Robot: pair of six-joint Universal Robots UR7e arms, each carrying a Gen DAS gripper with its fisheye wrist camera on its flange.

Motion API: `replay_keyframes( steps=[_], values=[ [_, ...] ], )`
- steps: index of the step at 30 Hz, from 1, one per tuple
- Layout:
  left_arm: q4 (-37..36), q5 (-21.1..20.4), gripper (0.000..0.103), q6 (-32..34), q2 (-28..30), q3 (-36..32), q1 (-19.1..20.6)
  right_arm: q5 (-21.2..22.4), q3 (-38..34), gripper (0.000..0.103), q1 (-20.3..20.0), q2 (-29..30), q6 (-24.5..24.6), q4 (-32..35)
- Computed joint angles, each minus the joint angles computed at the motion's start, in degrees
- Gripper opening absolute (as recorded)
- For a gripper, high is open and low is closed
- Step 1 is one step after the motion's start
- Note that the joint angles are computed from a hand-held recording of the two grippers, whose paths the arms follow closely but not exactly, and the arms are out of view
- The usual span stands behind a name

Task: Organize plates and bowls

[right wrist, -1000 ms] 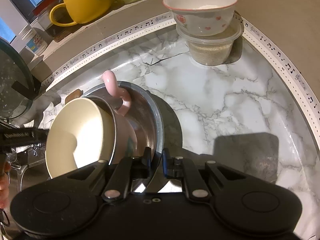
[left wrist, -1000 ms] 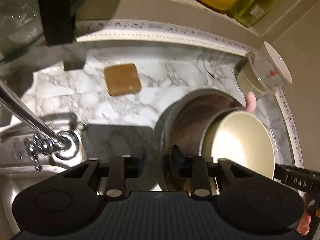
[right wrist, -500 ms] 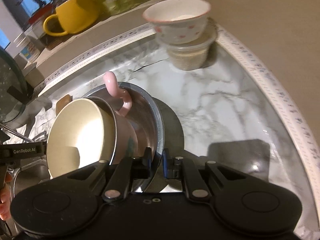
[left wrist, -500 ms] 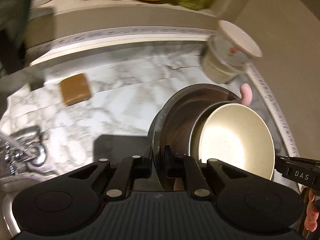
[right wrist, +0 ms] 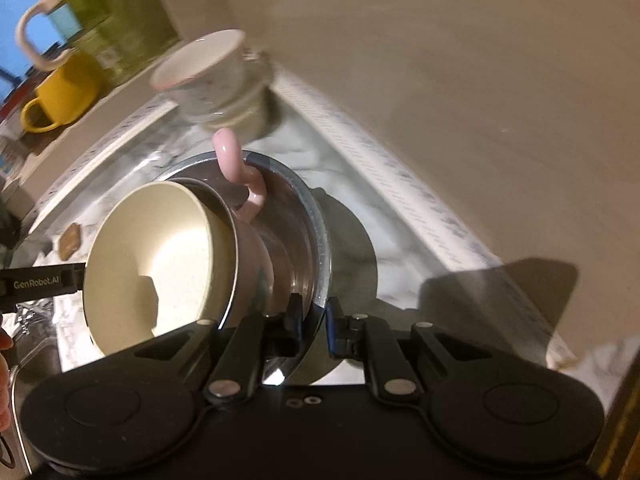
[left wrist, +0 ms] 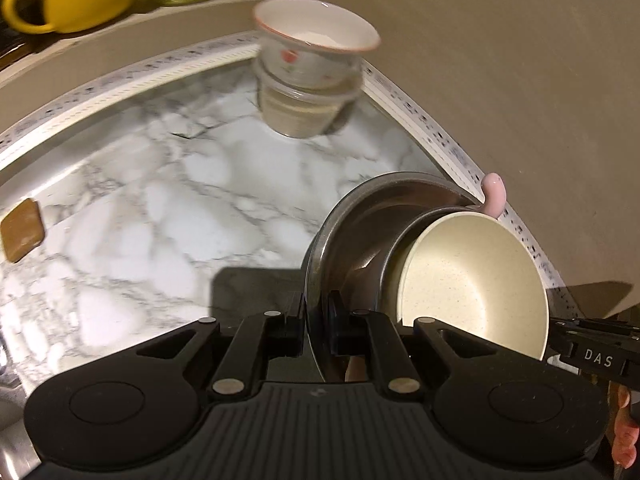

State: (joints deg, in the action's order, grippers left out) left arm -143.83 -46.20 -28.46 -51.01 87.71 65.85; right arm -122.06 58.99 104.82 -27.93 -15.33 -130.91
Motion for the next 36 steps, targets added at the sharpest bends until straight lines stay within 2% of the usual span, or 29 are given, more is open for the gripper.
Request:
replay_keyframes(
  steps=[11, 26, 32, 34, 36],
  values=[
    [1.90, -0.50, 0.010, 1.37, 3.30, -3.78, 0.93, -2.21, 1.96, 0.012, -1.35, -0.89, 1.97, -2.01],
    [5.77, -1.05, 0.010, 0.40, 3.08, -4.77, 1.25, -3.32, -1.14, 0.014, -1.17, 1.16, 4.40, 1.27],
    [7.60, -0.70, 0.013, -1.29, 2.07, -4.03, 0.69, -4.40, -0.93, 0.023, -0.52, 0.90, 4.33, 1.13],
    [8.92, -0.22, 0.020, -1.96, 1.62, -3.64, 0.29, -4.76, -0.40, 0.032, -0.32, 0.45, 4.40, 1.10],
    [9.85, 0.48, 0.027, -2.75, 0.90, -2.75, -0.17, -5.03, 0.39, 0.034, -0.20, -0.19, 4.44, 1.03]
  ],
)
